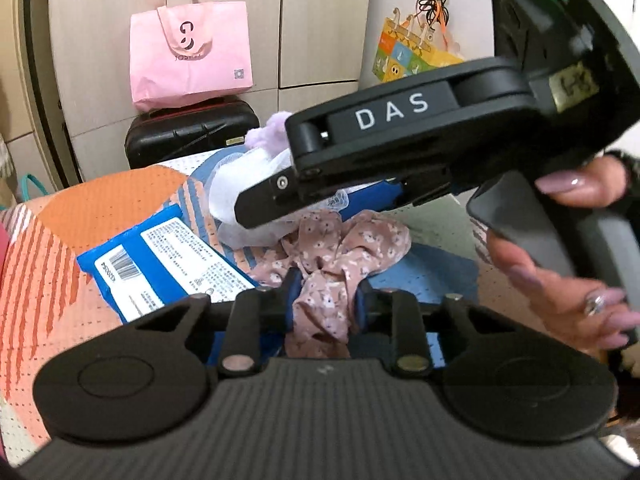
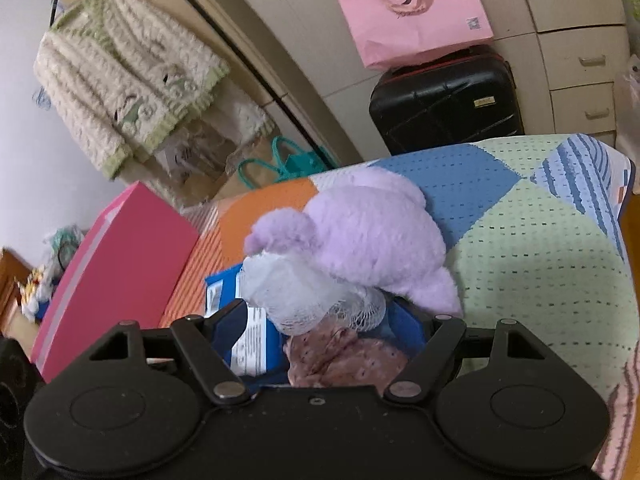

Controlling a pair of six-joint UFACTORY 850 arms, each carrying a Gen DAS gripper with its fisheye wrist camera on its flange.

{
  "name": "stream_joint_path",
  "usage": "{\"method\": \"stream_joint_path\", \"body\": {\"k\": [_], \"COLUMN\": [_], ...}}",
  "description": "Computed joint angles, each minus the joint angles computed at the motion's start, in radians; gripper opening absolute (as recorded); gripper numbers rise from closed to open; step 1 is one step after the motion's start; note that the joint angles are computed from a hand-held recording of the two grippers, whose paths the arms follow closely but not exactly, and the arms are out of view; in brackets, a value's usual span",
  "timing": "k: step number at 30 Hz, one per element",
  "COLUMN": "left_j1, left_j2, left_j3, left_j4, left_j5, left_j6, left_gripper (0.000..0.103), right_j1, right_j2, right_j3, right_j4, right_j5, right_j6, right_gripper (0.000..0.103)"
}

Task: Organize soft objects
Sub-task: 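Grasp the pink floral scrunchie with the left tool while the right tool grasps the white mesh puff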

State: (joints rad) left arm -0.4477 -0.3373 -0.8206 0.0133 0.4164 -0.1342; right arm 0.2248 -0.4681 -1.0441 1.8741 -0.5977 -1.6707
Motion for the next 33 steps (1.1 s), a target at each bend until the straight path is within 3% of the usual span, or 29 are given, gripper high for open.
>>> {"method": "stream_joint_path", "body": {"k": [2,5,8,12,22,26,28,30,33], "left_j1": [0.009,0.019,0.023,0.033,0.065,0.052,0.053,0.074,0.107], "left_j2": [0.004,0.007,0.035,0.067,0.183,0.193,0.188,0.179,0.156], "left_j3": [0.006,0.011,0.040,0.079,0.191,0.198,0.196,0.190,0.173], "left_j4": [0.043,0.083,0.136,0.199,0.331,0.245,0.209,0.276,0.372], "left_j5": [0.005,0.014,0.032,0.060,0.136,0.119,0.109,0.108,0.109], "left_j6": [-0.046,-0.100,-0.171,-0.250,-0.394,-0.303,-0.276,-0.351,-0.457], "left_gripper": [0.022,0.018,0.014,0.014,0.013,0.013,0.013,0.013,0.014], "right_j1": [0.008,0.018,0.034,0.050,0.086,0.097,0.094,0.081,0.069], "right_j2": [0.005,0.011,0.032,0.079,0.200,0.223,0.222,0.212,0.187], "right_j3": [0.018,0.037,0.074,0.136,0.238,0.247,0.234,0.211,0.181], "right_j4": [0.074,0.134,0.244,0.368,0.481,0.571,0.574,0.506,0.459], "right_j5": [0.004,0.028,0.043,0.044,0.071,0.090,0.114,0.126,0.130], "right_j6": [-0.062,-0.136,-0.261,-0.407,-0.584,-0.663,-0.636,-0.529,-0.428], "right_gripper": [0.078,0.039,0.015,0.011,0.010,0.017,0.034,0.062,0.074]}}
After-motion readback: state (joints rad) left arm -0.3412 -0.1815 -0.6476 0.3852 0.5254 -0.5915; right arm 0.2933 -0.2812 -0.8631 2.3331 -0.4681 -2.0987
